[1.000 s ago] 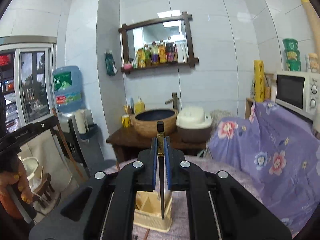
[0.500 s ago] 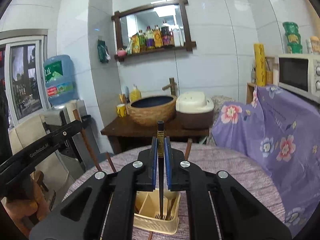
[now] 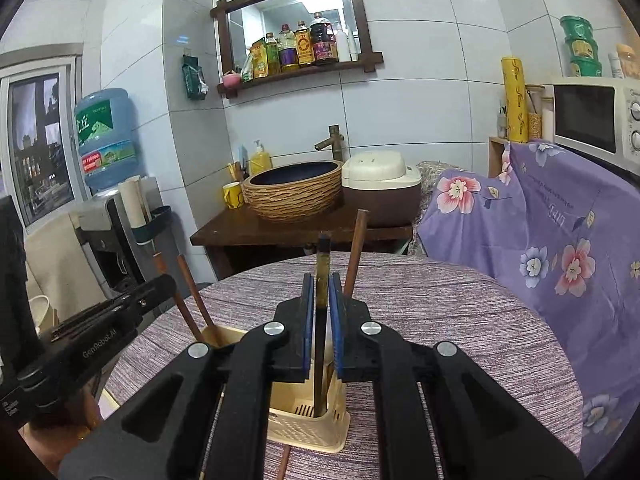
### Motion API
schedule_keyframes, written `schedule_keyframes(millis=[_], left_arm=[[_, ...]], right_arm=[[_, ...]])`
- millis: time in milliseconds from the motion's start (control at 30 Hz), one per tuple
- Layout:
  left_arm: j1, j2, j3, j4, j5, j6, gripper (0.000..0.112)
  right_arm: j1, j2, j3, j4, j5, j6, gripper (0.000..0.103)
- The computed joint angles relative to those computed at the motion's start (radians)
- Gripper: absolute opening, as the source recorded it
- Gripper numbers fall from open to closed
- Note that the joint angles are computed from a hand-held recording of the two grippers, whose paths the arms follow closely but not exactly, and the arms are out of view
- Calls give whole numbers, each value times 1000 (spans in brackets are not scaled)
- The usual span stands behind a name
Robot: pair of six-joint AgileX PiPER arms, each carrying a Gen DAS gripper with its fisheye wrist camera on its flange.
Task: Organize utensils
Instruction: 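Lower both chopsticks into the holder and open both tools, then grasp the brown wooden-handled spoon with the right tool while the left tool grasps a brown chopstick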
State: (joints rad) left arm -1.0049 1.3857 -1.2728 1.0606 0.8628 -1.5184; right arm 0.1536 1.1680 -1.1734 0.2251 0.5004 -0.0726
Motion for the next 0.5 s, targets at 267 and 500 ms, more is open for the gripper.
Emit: schedule_keyframes(millis=[267, 500], left_arm=[[-112, -67, 62, 64, 106, -40, 54], [-235, -134, 227, 12, 242, -115, 64]], right_arm=[[-22, -85, 99, 72, -11, -70, 27], [23, -189, 265, -47, 93, 45, 27]])
